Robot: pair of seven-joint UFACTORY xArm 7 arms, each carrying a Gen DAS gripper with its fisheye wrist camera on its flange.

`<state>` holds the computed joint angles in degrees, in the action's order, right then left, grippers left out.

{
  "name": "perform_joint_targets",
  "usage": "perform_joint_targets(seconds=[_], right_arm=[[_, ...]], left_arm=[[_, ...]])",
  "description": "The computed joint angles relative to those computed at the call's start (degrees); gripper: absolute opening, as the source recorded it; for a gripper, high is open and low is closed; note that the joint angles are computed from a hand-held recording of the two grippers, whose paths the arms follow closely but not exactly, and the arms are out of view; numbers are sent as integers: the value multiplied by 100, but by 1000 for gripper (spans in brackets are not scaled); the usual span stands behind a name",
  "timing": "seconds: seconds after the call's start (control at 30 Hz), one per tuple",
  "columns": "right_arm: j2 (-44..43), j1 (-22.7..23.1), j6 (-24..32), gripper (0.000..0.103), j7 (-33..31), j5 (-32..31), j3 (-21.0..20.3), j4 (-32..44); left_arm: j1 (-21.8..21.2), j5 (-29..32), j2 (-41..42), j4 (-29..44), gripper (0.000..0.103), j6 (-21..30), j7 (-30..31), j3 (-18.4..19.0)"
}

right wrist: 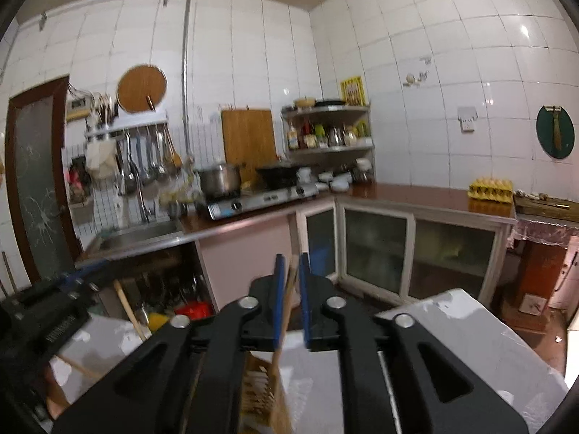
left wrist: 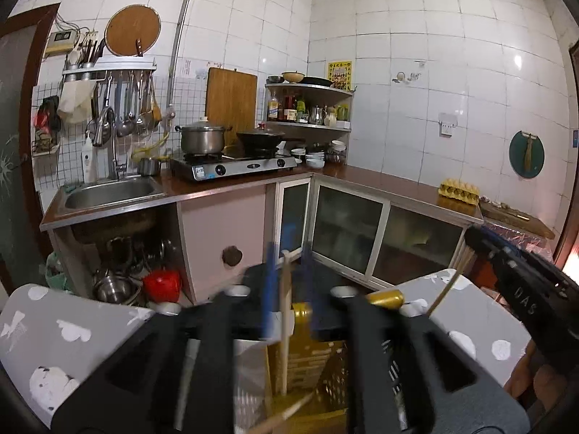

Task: Organize utensils
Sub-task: 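Open both tools to drop the chopsticks into the yellow caddy, then move both open tools down to the remaining chopsticks and utensils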

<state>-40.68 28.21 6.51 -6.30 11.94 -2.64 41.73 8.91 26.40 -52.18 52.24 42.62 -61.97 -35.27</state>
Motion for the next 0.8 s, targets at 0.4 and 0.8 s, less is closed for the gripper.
perform_joint_targets(seconds=[0.4, 0.8], right_arm=[[-1824, -816, 1870, 65, -39, -131, -64, -478], [-3490, -1060, 3248, 72, -131, -110, 229, -1586]], left_arm=[[-294, -512, -1392, 617, 98, 1777, 763, -115], [-676, -1673, -2497, 22, 98, 3272, 945, -278]])
